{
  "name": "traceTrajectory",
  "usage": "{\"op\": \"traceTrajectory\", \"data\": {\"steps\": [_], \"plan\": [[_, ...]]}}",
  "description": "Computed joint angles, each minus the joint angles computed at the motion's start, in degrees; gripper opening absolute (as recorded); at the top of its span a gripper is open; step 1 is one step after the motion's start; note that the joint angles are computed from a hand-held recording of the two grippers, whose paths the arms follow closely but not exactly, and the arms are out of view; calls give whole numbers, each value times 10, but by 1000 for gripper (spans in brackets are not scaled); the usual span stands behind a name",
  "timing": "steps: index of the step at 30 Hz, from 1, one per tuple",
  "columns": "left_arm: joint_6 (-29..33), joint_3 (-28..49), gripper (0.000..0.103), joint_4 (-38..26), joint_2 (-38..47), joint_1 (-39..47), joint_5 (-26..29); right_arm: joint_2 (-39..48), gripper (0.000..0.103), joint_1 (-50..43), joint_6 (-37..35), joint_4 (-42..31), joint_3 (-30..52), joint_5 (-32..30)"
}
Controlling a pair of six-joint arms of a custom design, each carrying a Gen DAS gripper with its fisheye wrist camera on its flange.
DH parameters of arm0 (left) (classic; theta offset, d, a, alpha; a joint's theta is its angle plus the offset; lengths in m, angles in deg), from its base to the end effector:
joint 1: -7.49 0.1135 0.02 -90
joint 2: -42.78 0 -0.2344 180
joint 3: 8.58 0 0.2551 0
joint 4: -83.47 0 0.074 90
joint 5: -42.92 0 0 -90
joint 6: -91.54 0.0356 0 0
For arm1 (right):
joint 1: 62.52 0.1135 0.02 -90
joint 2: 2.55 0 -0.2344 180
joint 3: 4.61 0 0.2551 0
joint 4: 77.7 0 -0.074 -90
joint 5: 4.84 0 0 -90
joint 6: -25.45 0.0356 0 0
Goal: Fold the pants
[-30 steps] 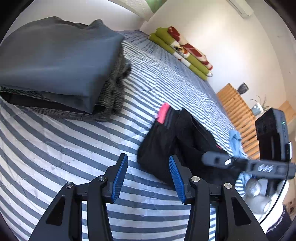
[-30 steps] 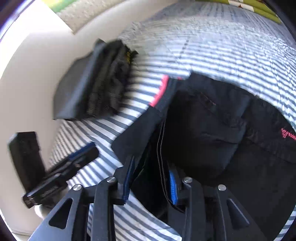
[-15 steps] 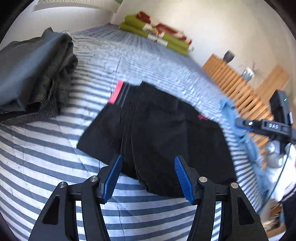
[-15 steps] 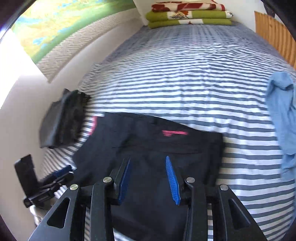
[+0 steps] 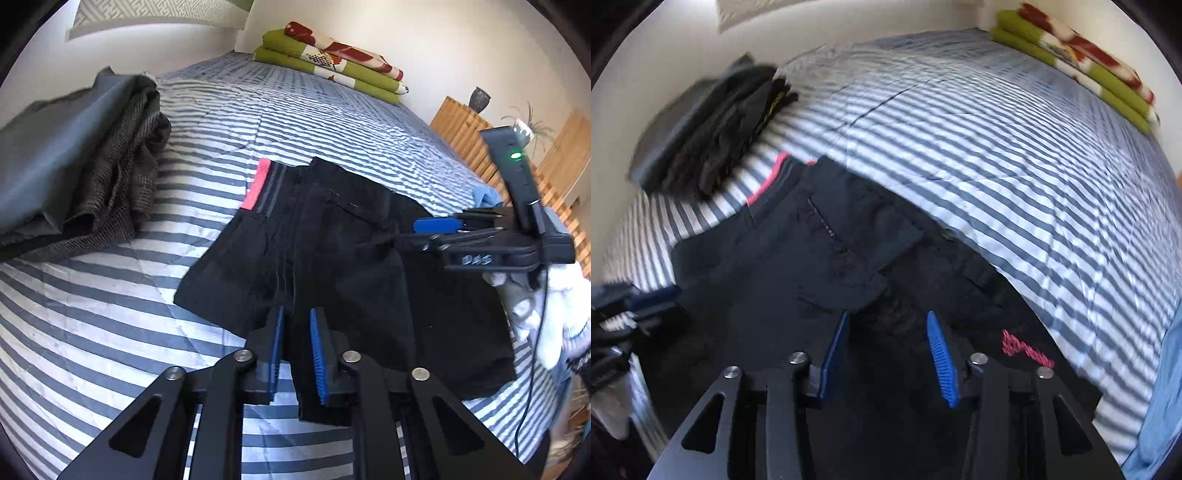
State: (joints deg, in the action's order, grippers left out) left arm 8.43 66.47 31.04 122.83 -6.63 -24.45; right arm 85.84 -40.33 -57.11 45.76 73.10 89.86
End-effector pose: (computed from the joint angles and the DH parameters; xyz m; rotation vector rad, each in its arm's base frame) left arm 0.2790 -0.0843 0.2321 0.6106 2.4764 -0.5554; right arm 0.2849 0.1131 0.1996 -0.3288 2.7167 0.0324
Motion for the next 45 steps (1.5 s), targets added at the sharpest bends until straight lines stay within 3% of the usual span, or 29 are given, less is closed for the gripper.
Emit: {"op": "traceTrajectory", "data": {"steps": [8,11,13,16,22,25,33,37,41,45], "plan": [[5,-13,11,14,-22,-42,-68,30,43,10,-49,23,-6,11],[5,-15,10,16,-26,-49,-79,43,28,10,-55,0,16,11],[2,-14,5,15,-27,-50,-81,48,12,10,-58,-14,26,9],[0,-10,2,7,-30,-42,-69,31,7,8,-58,-27,27,2],[-2,-3,1,-1,-40,-24,-41,-32,5,-19,-53,-41,24,-30],[-18,0,0,11,-44,-22,-54,-37,4,-17,-58,-38,32,-1],[-52,39,0,24,24,-19,-72,65,4,-26,-66,-5,87,38],[-60,43,5,10,11,10,-29,80,10,-26,-63,-4,85,57],[-61,26,6,33,-31,-6,6,5,12,-50,-43,-4,57,8],[-19,18,6,26,-6,-85,-24,-126,17,-95,-16,-40,6,-38]]}}
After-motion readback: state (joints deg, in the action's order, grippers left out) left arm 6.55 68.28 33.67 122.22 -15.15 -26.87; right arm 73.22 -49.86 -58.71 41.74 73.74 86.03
